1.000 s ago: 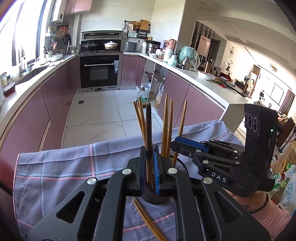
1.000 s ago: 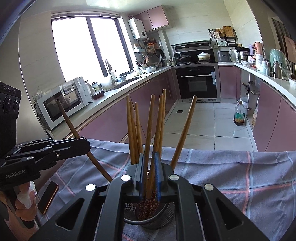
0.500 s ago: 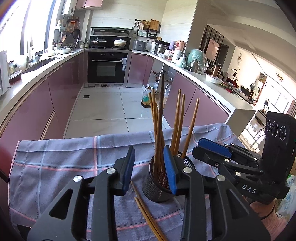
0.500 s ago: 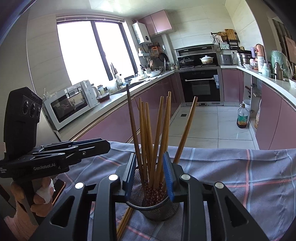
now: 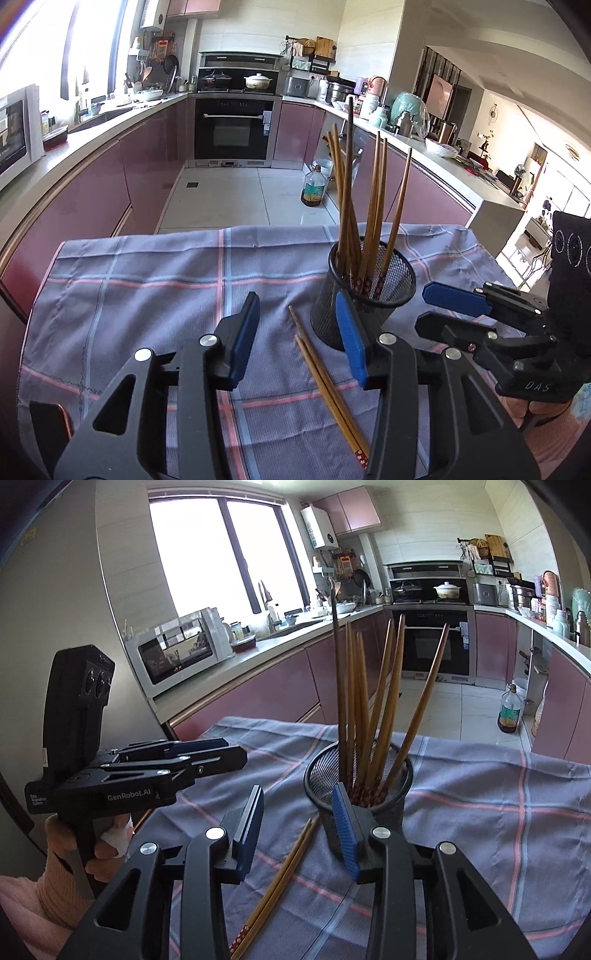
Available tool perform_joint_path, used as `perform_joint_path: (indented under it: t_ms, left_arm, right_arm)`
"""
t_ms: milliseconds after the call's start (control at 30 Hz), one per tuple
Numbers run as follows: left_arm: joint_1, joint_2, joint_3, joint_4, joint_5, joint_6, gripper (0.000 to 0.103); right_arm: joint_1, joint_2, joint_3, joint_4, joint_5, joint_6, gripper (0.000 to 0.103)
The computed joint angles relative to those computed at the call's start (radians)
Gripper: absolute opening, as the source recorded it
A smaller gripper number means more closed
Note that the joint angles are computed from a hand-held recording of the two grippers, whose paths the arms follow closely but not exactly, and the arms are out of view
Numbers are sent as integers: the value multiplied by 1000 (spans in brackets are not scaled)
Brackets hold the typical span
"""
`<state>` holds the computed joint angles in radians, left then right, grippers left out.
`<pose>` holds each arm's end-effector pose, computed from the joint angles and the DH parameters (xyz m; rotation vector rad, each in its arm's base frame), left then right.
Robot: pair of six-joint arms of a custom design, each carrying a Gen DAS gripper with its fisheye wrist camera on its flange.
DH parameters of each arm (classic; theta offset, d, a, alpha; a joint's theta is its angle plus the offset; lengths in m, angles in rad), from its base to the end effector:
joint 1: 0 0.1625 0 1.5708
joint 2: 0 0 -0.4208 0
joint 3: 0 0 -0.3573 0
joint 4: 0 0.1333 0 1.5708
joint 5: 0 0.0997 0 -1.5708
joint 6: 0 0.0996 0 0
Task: Organize utensils
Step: 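Open the right gripper to release the chopstick and withdraw it, then move the right gripper down over the two chopsticks on the cloth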
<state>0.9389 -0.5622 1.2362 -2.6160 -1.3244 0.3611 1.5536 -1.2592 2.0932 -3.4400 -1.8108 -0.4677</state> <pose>-0.3236 -0.7089 0.1100 1.3184 2.5747 -0.5863 0.1010 -0.5050 0.3348 0.3735 -2.3638 1.2505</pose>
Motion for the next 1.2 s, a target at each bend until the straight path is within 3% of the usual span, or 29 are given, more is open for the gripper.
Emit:
perform_joint_path:
  t_ms: [400, 633, 1067, 1200]
  left_arm:
    - [47, -26, 116, 37, 40, -27, 43]
    - [53, -30, 141, 46, 42, -28, 43]
    - [44, -20, 142, 72, 32, -7, 43]
    - [41, -12, 146, 75, 32, -1, 43]
  right_arm:
    - [-14, 75, 3, 139, -96, 52, 36]
    - [-2, 102, -8, 174, -145, 73, 28]
    - [-5, 88, 24, 167, -183, 71, 23]
    - [-13, 75, 24, 204, -159, 75, 14]
